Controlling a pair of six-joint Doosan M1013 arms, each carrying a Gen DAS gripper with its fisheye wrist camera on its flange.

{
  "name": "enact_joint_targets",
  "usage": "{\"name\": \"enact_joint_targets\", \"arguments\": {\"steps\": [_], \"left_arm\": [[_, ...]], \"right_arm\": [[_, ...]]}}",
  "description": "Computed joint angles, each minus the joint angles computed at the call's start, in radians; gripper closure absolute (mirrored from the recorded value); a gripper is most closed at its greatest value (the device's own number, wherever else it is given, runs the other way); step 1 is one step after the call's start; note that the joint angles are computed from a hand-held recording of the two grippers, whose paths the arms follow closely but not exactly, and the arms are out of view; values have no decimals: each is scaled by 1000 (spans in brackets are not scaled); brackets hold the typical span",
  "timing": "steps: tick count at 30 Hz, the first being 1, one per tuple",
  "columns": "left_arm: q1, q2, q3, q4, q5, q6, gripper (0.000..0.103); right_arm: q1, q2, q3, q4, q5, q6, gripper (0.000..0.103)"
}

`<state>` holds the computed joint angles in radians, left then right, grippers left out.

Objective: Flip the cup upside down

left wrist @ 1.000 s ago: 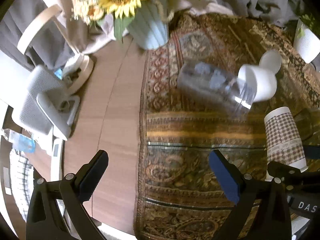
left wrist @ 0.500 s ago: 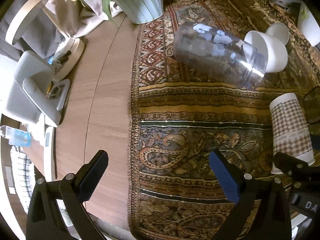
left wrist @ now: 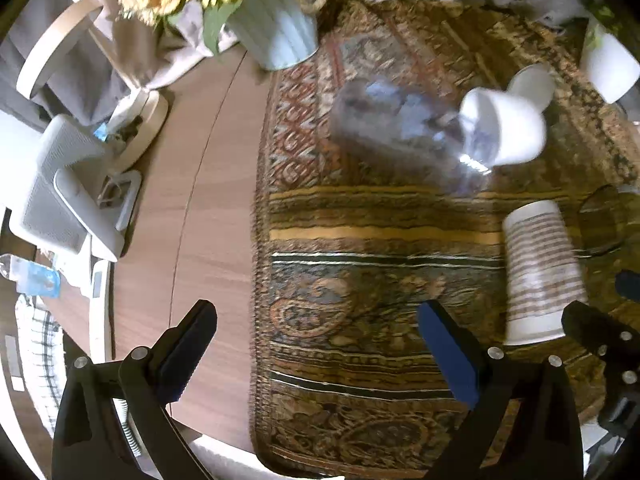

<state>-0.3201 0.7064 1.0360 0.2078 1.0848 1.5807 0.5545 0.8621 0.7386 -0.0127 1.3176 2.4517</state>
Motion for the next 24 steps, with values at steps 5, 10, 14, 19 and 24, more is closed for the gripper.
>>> {"name": "enact_joint_targets", "arguments": {"steps": [5, 10, 14, 19, 24], "left_arm": [[-15, -12, -15, -48, -5, 36, 0], [-35, -1, -57, -113, 23, 96, 0], [-48, 39, -130, -182, 106, 153, 1], [-70, 128, -271, -208, 252, 178, 4], [-80, 209, -403, -222, 374, 159, 6]], "right_arm": [[-2, -33, 2, -105, -19, 76, 23], [-4, -49, 26, -189, -43, 164, 23], [-16, -87, 87, -214, -68, 216, 23], [-33, -108, 128, -240, -76, 253, 23], [-57, -112, 147, -238, -79, 274, 23]]}}
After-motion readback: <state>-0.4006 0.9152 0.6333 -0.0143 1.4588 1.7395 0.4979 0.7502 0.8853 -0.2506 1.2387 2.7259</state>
